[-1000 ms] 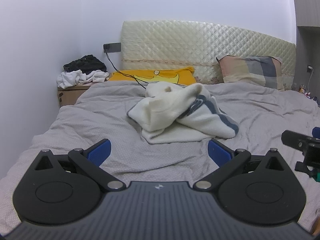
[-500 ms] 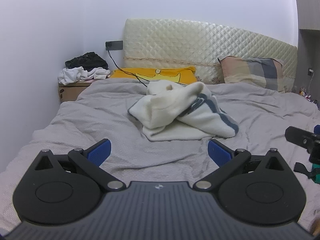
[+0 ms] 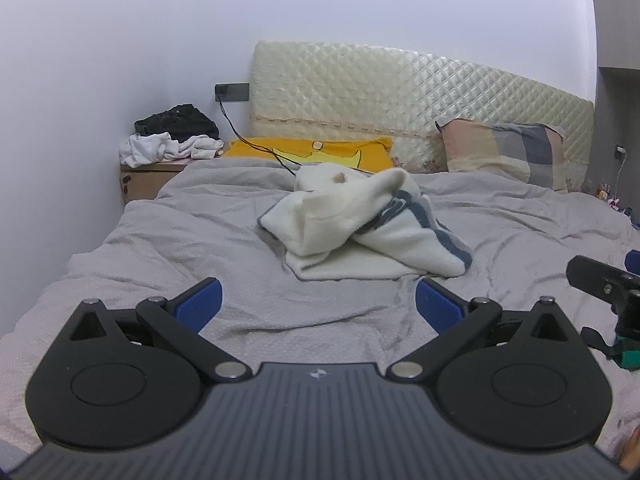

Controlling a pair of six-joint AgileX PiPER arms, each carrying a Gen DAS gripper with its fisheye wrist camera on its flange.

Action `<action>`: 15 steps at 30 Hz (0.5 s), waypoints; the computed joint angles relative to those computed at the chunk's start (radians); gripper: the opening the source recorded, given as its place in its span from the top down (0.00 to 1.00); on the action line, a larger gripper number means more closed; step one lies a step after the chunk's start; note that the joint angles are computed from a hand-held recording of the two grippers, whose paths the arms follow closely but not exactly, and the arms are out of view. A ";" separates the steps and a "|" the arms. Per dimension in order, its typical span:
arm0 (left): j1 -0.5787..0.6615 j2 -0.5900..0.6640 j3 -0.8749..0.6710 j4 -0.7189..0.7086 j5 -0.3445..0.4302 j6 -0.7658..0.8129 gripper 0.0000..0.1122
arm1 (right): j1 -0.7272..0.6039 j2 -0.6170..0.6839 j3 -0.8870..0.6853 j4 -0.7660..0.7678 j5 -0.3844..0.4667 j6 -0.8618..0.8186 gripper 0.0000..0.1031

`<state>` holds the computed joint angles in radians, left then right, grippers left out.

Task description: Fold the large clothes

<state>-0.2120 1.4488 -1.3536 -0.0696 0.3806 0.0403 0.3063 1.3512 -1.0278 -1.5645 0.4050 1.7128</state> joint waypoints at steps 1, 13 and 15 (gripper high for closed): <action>-0.003 -0.008 0.007 -0.005 -0.002 0.004 0.08 | 0.004 -0.006 0.008 -0.026 -0.001 0.021 0.00; -0.001 0.000 -0.015 0.026 0.038 -0.044 0.08 | 0.019 0.000 0.004 -0.014 0.009 -0.006 0.00; 0.001 0.009 -0.024 0.023 0.046 -0.044 0.08 | 0.012 0.007 0.000 -0.002 0.002 -0.010 0.00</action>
<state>-0.2106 1.4575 -1.3777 -0.0464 0.4262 -0.0037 0.3181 1.3582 -1.0280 -1.5668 0.4070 1.7032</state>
